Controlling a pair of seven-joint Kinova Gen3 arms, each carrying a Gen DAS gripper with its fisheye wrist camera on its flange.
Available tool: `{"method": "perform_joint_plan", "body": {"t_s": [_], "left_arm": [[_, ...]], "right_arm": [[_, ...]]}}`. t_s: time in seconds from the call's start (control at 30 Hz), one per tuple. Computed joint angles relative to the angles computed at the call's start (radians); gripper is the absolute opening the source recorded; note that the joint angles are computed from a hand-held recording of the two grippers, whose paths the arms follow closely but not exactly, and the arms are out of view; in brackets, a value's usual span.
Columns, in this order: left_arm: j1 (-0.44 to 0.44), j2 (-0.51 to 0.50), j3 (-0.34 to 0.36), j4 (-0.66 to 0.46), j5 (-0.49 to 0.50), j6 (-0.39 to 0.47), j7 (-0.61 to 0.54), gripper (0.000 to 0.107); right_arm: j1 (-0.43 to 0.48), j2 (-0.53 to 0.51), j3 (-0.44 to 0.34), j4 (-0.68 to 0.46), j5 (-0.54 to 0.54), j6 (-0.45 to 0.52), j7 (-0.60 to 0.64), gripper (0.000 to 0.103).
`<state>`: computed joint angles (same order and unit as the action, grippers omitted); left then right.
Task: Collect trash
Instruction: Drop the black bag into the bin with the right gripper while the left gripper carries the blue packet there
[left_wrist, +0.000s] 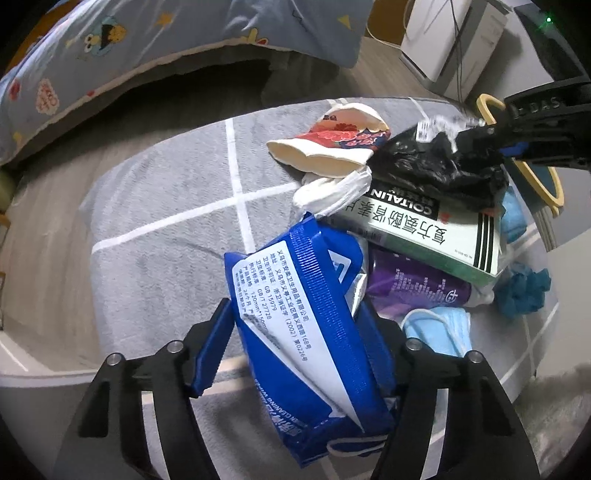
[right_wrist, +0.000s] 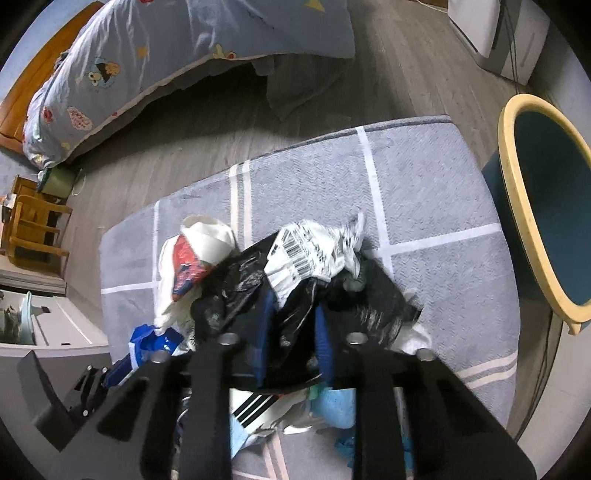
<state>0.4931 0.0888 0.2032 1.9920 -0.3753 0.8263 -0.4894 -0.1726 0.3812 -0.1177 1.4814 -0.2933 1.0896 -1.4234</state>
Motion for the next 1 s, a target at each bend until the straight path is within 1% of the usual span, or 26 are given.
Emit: {"method": "perform_joint_plan", "body": {"t_s": [0.23, 0.37, 0.53, 0.63, 0.8, 0.87, 1.0], "left_arm": [[0.011, -0.033, 0.013, 0.005, -0.031, 0.03, 0.06, 0.065], [0.031, -0.064, 0.042, 0.001, -0.068, 0.065, 0.114, 0.065], [0.06, -0.084, 0.086, -0.046, -0.152, 0.158, 0.186, 0.065], [0.06, -0.106, 0.097, -0.061, -0.184, 0.177, 0.218, 0.065], [0.073, -0.117, 0.127, -0.108, -0.275, 0.253, 0.279, 0.065], [0.068, -0.124, 0.128, -0.122, -0.292, 0.259, 0.289, 0.065], [0.064, -0.13, 0.141, -0.148, -0.348, 0.298, 0.312, 0.065]], "right_arm": [[0.02, -0.053, 0.005, 0.015, 0.0, 0.0, 0.036, 0.017], [0.052, -0.095, 0.013, 0.024, -0.027, 0.002, 0.077, 0.017], [0.096, -0.154, 0.026, 0.034, -0.078, 0.004, 0.143, 0.017], [0.118, -0.179, 0.039, 0.035, -0.105, 0.008, 0.18, 0.017], [0.153, -0.194, 0.061, 0.024, -0.133, 0.019, 0.225, 0.017], [0.165, -0.201, 0.07, 0.026, -0.135, 0.011, 0.241, 0.017], [0.202, -0.196, 0.088, 0.015, -0.158, 0.019, 0.263, 0.017]]}}
